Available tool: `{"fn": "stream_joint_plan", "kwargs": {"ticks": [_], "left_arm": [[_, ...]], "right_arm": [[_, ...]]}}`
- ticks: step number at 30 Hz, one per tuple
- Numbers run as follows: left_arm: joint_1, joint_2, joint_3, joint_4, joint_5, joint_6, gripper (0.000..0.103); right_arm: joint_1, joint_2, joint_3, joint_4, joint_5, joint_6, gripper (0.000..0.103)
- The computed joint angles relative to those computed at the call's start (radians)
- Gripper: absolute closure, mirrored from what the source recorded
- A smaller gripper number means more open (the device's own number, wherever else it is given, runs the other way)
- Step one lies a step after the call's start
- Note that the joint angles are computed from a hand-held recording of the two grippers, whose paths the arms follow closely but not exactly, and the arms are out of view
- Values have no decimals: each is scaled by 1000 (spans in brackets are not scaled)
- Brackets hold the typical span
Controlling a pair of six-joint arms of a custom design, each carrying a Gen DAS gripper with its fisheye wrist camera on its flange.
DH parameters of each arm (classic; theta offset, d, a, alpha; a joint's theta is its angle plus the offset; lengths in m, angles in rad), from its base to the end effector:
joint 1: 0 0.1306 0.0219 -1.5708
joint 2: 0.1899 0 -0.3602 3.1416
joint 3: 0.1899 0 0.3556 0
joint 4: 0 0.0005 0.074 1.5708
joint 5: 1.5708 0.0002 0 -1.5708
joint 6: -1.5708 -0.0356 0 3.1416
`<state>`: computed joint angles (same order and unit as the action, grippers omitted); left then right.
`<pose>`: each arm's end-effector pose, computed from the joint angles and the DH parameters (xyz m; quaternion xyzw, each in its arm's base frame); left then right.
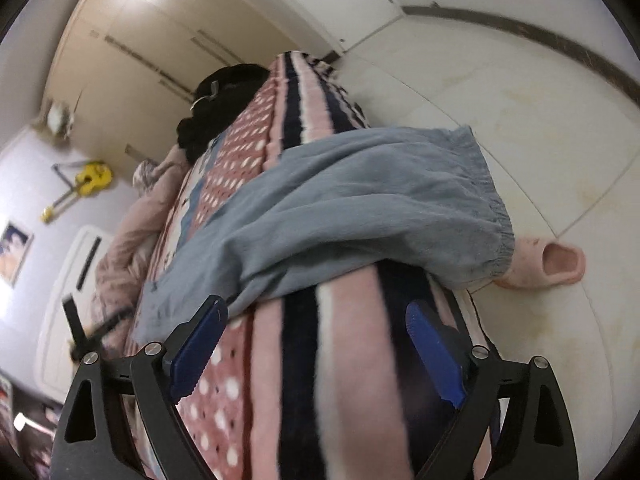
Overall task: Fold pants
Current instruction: 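Grasp the elastic waistband with the right gripper and lift it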
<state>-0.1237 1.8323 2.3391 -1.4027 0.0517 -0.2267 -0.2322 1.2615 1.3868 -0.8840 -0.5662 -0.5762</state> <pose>0.5537 -0.0712 0.5417 0.1729 0.9274 -0.0073 0.3318 0.4005 -0.0756 0.4610 0.2455 0.8544 0.3177 0.3297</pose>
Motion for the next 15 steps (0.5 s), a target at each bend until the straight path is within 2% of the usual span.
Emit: {"fn": "stream_joint_plan", "kwargs": {"ticks": [2,4,6,7,15], "left_arm": [[-1,-24,-50,26,4,-1,30],[0,-33,-69,36,16,-2,30],[-1,-34,-78,45,22,-3,30],[-2,-34,-82,50,19,-4,30],[2,-15,-71,60,30,14,30]], "right_arm": [[-18,22,-25,81,-41,-77,13],[-29,41,-36,142,-46,-148,12],[-46,62,-52,229,-71,-259,7],[-48,75,-48,244,-70,-290,7],[-17,224,117,103,56,-270,6]]}}
